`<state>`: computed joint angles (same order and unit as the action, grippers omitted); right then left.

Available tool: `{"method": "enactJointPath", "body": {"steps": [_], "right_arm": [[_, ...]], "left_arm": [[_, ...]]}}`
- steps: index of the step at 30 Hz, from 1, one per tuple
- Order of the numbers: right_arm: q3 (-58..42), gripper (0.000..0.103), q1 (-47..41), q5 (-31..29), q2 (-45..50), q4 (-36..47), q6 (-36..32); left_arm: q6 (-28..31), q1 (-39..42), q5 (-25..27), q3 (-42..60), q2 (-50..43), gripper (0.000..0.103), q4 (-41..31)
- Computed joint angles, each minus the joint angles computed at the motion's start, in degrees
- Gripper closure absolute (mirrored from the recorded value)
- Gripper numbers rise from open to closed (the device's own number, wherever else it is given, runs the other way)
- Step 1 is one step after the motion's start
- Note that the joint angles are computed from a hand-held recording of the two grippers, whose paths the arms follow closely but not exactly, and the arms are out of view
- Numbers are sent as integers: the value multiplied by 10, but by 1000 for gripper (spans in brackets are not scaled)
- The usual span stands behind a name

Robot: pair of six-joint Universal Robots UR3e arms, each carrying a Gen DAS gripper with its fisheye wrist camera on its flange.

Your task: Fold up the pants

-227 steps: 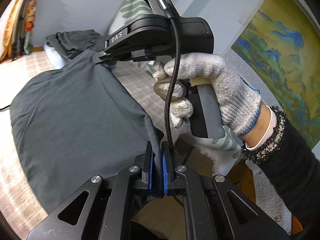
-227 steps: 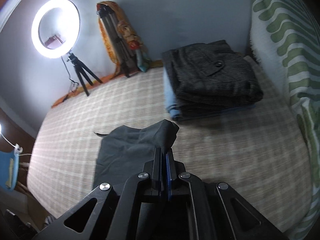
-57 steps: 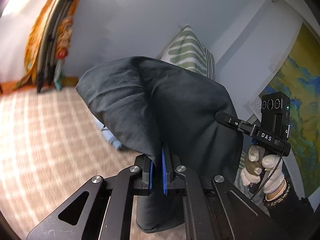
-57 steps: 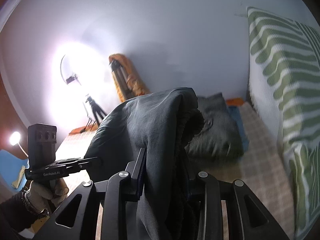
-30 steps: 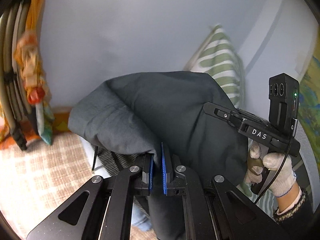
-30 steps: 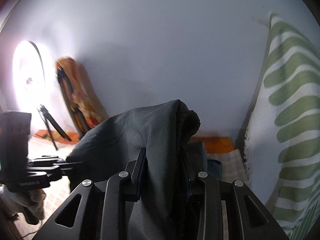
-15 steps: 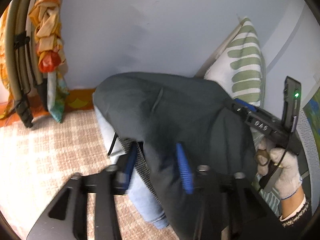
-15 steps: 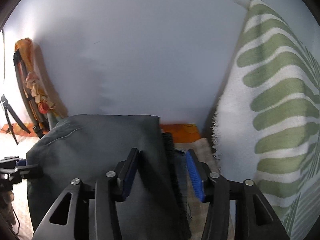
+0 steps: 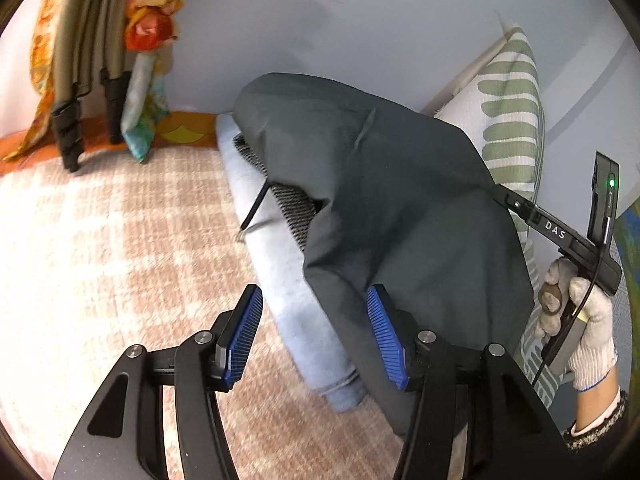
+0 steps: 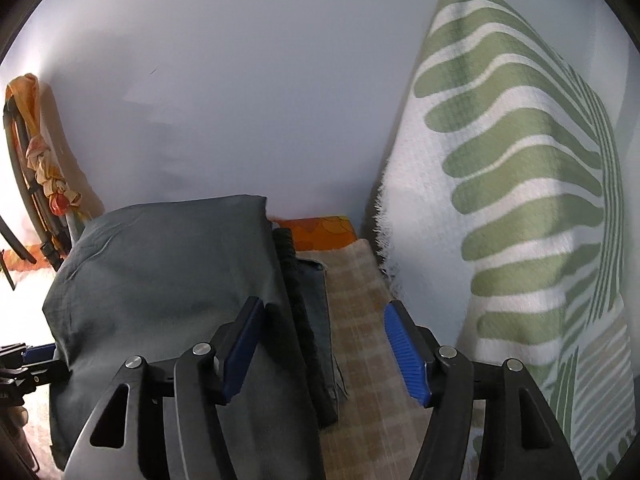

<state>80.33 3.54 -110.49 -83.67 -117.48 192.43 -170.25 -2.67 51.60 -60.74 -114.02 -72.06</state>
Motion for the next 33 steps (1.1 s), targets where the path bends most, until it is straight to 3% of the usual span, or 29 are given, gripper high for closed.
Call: {"method": "enactJointPath", "body": {"steps": [10, 22, 28, 33], "right_arm": [[13, 28, 34, 6, -79, 59, 67], [-108, 18, 160, -60, -105, 208, 171], [-165, 16, 242, -103, -103, 282, 247], [-236, 14, 338, -147, -78, 347, 334]], "left_arm": [[51, 44, -8, -73, 112, 49, -43], [117, 98, -27, -122, 257, 49, -123], [201, 149, -50, -136, 347, 49, -212], [316, 236, -98, -112, 425, 45, -368]]}}
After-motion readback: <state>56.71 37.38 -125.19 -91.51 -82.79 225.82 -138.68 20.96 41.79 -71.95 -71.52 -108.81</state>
